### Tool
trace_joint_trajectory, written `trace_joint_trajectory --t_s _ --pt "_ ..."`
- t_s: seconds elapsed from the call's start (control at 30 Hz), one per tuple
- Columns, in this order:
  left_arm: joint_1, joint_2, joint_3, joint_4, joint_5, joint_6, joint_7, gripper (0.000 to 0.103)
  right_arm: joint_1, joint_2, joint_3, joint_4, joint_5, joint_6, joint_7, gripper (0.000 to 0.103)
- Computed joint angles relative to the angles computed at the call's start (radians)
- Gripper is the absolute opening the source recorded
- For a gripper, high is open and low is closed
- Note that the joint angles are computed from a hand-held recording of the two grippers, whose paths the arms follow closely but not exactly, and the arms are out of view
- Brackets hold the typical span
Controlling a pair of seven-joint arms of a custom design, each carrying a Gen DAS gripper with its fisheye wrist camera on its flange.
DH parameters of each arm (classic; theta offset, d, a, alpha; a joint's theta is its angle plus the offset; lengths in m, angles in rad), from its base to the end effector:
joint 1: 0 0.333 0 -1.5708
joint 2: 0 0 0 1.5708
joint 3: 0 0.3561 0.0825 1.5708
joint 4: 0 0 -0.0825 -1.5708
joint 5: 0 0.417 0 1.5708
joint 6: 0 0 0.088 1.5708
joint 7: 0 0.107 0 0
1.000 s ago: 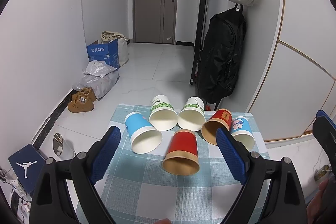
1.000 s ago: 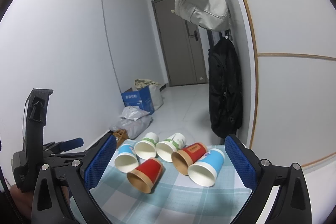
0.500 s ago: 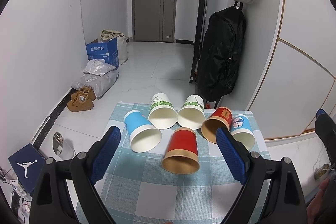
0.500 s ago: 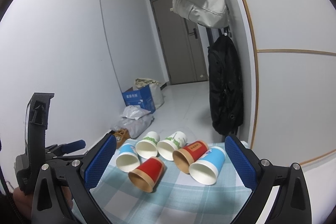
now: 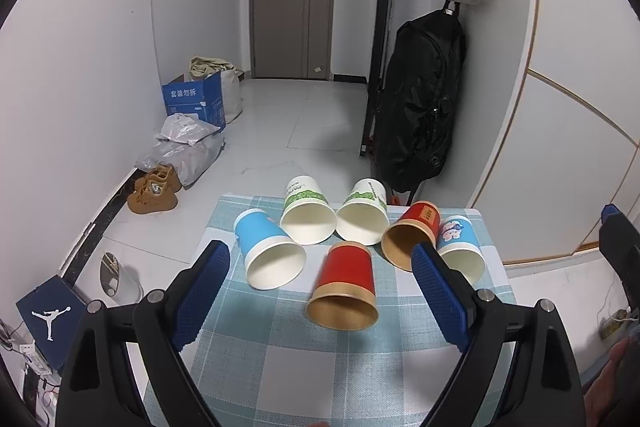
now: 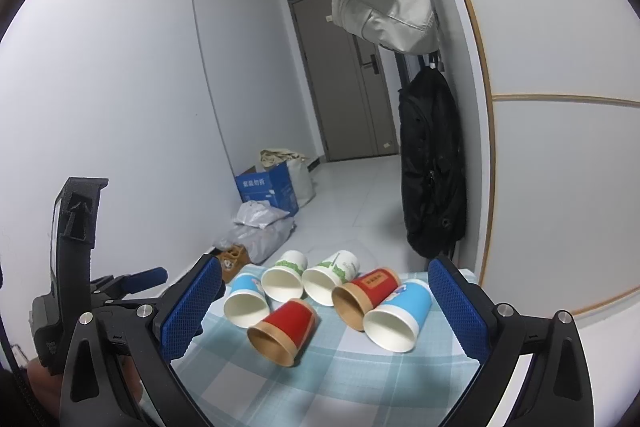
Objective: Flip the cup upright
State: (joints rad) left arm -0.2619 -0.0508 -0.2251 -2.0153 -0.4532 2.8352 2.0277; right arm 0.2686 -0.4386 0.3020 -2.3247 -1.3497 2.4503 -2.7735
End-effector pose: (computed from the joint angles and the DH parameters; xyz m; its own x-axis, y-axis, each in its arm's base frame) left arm 0.5553 -0.2717 0.6020 -0.5674 -0.8217 0.0536 -0.5337 0.3174 -0.7839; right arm 0.3959 0.2763 0.5861 -0.2854 -0.9361 -0.2055 -0.2384 0.2771 -0.9308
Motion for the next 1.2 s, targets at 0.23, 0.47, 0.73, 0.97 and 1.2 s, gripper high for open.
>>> trace_joint_trajectory --t_s 0.23,0.47,0.73,0.97,1.2 --pt "-0.002 -0.001 0.002 -0.004 -0.019 0.003 0.017 0.090 0.002 -0.002 0.000 -0.001 0.000 0.002 0.003 0.103" --pt "-0.001 0.005 0.002 0.006 -0.035 -0.015 0.033 0.090 0.000 -0.004 -0.001 -0.001 0.001 0.003 0.004 0.103" --pt "0.000 0.004 0.002 0.006 -0.035 -0.014 0.031 0.090 0.000 -0.002 -0.001 0.001 0.006 0.006 -0.003 0.103" --pt "0.002 0.012 0.003 0.016 -0.042 -0.039 0.042 0.090 0.001 0.011 -0.005 0.006 0.036 -0.001 -0.018 0.103" --pt "0.025 0.102 0.007 0.149 -0.061 -0.315 0.074 0.090 0.008 0.033 -0.031 0.003 0.104 0.018 -0.065 0.103"
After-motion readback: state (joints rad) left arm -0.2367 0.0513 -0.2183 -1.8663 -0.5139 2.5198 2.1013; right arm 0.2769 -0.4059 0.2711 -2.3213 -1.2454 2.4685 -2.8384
